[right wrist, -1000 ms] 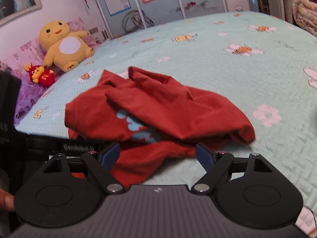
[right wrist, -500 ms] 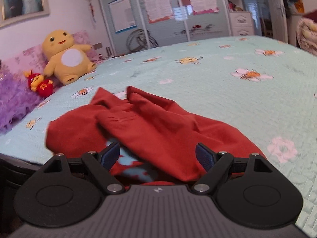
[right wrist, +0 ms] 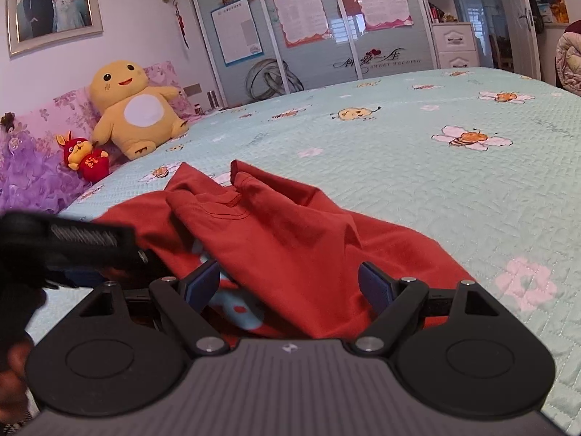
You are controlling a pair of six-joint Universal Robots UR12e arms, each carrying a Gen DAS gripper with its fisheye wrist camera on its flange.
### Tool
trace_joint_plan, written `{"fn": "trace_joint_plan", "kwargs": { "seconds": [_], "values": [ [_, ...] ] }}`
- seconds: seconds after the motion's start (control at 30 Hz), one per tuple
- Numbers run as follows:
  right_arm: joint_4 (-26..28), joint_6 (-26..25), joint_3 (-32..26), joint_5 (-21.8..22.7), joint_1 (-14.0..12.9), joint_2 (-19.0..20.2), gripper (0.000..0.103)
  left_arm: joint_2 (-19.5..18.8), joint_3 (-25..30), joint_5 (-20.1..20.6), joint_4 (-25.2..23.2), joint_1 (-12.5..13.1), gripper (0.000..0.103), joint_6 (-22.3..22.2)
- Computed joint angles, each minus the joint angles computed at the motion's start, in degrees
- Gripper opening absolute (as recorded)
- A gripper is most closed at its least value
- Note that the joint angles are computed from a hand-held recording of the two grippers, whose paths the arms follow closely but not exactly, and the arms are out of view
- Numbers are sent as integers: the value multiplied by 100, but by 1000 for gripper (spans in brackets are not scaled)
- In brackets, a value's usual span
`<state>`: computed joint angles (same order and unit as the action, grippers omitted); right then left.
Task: Fold clothes
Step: 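Grasp the shirt edge with the left tool while the right tool approaches, then lift the held shirt edge with the left tool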
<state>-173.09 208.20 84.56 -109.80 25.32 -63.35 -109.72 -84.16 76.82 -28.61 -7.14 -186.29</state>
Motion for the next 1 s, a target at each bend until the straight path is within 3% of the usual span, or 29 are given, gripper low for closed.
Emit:
{"fn": "trace_joint_plan", "kwargs": {
  "seconds": [0.1, 0.17, 0.27, 0.4, 0.5, 0.67, 0.83, 1.0],
  "values": [
    [-222, 7, 32, -100, 15, 9, 83, -33, -23, -70, 429, -5, 82, -111],
    [-324, -4, 51, -156, 22, 7, 83, -87, 66, -43, 284, -7, 82, -255],
    [-328, -11, 64, -172, 18, 2, 83, -82, 56, -410, 89, 87, 82, -622],
    [-247, 64, 75, -47, -19, -17, 83, -30, 85, -773, -289, 153, 82, -447],
    [-246, 56, 77, 2, -34, -23, 83, 27, 49, -1133, -292, 213, 82, -458],
    [-259, -8, 77, -15, -27, -16, 83, 185, -66, -1569, -524, 253, 82, 21],
    [-253, -53, 72, -36, -18, -9, 83, 218, -170, -1735, -199, 333, 83, -469],
    [-251, -118, 71, -32, -10, -4, 83, 195, -136, -1718, -263, 310, 83, -439]
  ]
}}
